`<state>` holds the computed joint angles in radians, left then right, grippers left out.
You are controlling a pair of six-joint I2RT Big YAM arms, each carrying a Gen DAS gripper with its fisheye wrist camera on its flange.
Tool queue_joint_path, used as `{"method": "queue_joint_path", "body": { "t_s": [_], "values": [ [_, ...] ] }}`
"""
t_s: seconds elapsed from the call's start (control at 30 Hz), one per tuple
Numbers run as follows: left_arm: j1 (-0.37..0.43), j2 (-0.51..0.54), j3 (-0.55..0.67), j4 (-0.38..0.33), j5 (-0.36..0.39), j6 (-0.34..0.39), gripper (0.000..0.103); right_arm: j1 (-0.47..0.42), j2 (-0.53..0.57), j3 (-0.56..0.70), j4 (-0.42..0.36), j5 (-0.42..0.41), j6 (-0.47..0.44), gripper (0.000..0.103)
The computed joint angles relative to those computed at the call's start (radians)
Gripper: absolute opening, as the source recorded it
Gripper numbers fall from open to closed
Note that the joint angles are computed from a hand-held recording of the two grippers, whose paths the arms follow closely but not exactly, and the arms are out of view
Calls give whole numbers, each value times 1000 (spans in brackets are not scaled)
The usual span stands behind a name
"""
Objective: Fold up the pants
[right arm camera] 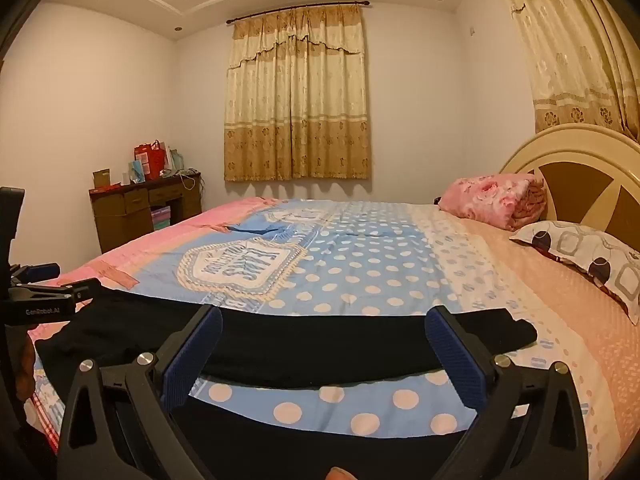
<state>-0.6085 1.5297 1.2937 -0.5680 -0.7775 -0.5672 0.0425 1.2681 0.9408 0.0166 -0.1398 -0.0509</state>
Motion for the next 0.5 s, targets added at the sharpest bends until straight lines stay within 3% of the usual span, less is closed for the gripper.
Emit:
{"method": "queue_joint_path", "body": {
  "t_s": [0.03, 0.23, 0.4, 0.5],
  "values": [
    [-4, -11, -22, 45, -13, 15, 103, 0, 0, 0, 0, 1, -1, 102],
    [-13, 10, -2, 28, -7, 10, 103, 1, -3, 0, -7, 12, -3, 102],
    [-11, 20, 7, 30, -3, 11, 103, -1, 24, -36, 51, 20, -4, 102],
    [-8, 12, -2, 36, 0, 11, 103, -3, 26, -15, 11, 24, 6, 102]
  ]
}}
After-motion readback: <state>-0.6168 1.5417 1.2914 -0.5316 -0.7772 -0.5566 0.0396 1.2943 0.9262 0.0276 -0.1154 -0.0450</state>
